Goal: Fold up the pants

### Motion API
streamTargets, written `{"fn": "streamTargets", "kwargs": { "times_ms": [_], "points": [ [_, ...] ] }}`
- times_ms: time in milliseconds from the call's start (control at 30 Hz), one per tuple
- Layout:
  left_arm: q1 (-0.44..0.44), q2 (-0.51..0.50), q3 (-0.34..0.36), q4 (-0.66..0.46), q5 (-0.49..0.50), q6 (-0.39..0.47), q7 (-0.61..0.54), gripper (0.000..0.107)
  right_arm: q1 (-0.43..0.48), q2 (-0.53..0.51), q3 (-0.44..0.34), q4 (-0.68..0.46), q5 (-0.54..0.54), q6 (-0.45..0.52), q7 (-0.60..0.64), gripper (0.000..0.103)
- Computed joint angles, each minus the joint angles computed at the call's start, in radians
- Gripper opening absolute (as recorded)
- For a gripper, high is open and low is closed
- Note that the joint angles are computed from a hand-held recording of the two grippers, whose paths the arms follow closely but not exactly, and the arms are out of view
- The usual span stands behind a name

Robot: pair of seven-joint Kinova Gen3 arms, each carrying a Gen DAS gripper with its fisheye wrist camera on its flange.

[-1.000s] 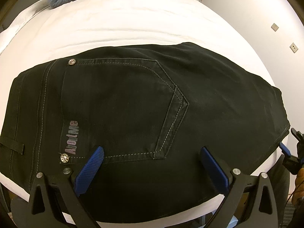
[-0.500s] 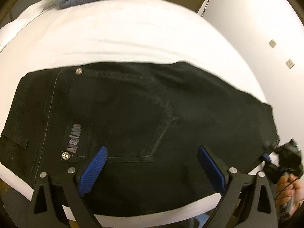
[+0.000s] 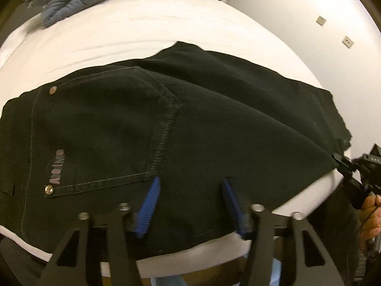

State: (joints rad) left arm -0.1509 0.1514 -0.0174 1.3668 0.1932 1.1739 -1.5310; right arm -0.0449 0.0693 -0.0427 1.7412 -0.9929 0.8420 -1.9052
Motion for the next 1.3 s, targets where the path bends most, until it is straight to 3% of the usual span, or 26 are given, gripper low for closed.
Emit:
{"fn": "streamTargets", "kwargs": {
  "times_ms": [100, 200, 267, 300, 367, 500, 567, 667, 800, 867, 967, 1100, 1267, 1300],
  "points": [
    [-0.029, -0.004, -0.015, 0.007, 0.040, 0.004, 0.003, 0.021, 0.007, 0.003, 0.002, 0.025, -0.009, -0.004, 0.043, 0.002],
    [-0.072, 0.000, -0.029, -0.010, 0.086, 0.034, -0.005, 0.014, 0.021, 0.030, 0.002, 0.003, -0.040, 0.033, 0.122, 0.004],
    [-0.082, -0.012, -0.033, -0.006, 0.091, 0.022, -0.003, 0.023, 0.017, 0.036, -0.004, -0.026, -0.019, 0.044, 0.124, 0.008],
    [-0.080, -0.016, -0.031, -0.008, 0.074, 0.010, 0.001, 0.042, 0.017, 0.038, -0.008, -0.037, -0.020, 0.051, 0.133, 0.008],
    [-0.060, -0.026, -0.035, -0.009, 0.003, -0.016, 0.035, 0.068, 0.015, 0.051, -0.013, -0.069, 0.000, 0.086, 0.134, 0.013],
    [-0.079, -0.008, -0.049, -0.021, -0.012, -0.019, 0.080, 0.070, 0.029, 0.044, 0.000, -0.132, 0.089, 0.168, 0.079, 0.029],
    [-0.090, -0.009, -0.056, -0.018, -0.035, -0.020, 0.079, 0.070, 0.045, 0.012, 0.019, -0.141, 0.131, 0.174, 0.054, 0.044],
    [-0.092, -0.009, -0.077, -0.010, -0.091, -0.031, 0.104, 0.070, 0.077, -0.034, 0.059, -0.151, 0.190, 0.148, 0.028, 0.045],
    [-0.156, -0.004, -0.079, -0.002, -0.058, -0.052, 0.100, 0.069, 0.139, -0.034, 0.110, -0.158, 0.158, 0.110, 0.051, 0.045],
    [-0.146, -0.009, -0.093, -0.012, -0.074, -0.072, 0.102, 0.070, 0.166, -0.015, 0.124, -0.165, 0.141, 0.098, 0.047, 0.045],
    [-0.159, -0.010, -0.080, -0.026, -0.064, -0.078, 0.091, 0.072, 0.198, 0.030, 0.121, -0.194, 0.135, 0.130, 0.014, 0.045],
    [-0.149, 0.048, -0.071, -0.082, -0.103, -0.016, 0.092, 0.074, 0.212, 0.074, 0.095, -0.239, 0.187, 0.162, -0.048, 0.045],
    [-0.162, 0.087, -0.074, -0.110, -0.104, -0.011, 0.122, 0.074, 0.255, 0.071, 0.081, -0.188, 0.100, 0.122, -0.047, 0.043],
    [-0.168, 0.094, -0.073, -0.120, -0.098, -0.005, 0.123, 0.074, 0.263, 0.065, 0.079, -0.171, 0.074, 0.110, -0.029, 0.037]
  ]
}}
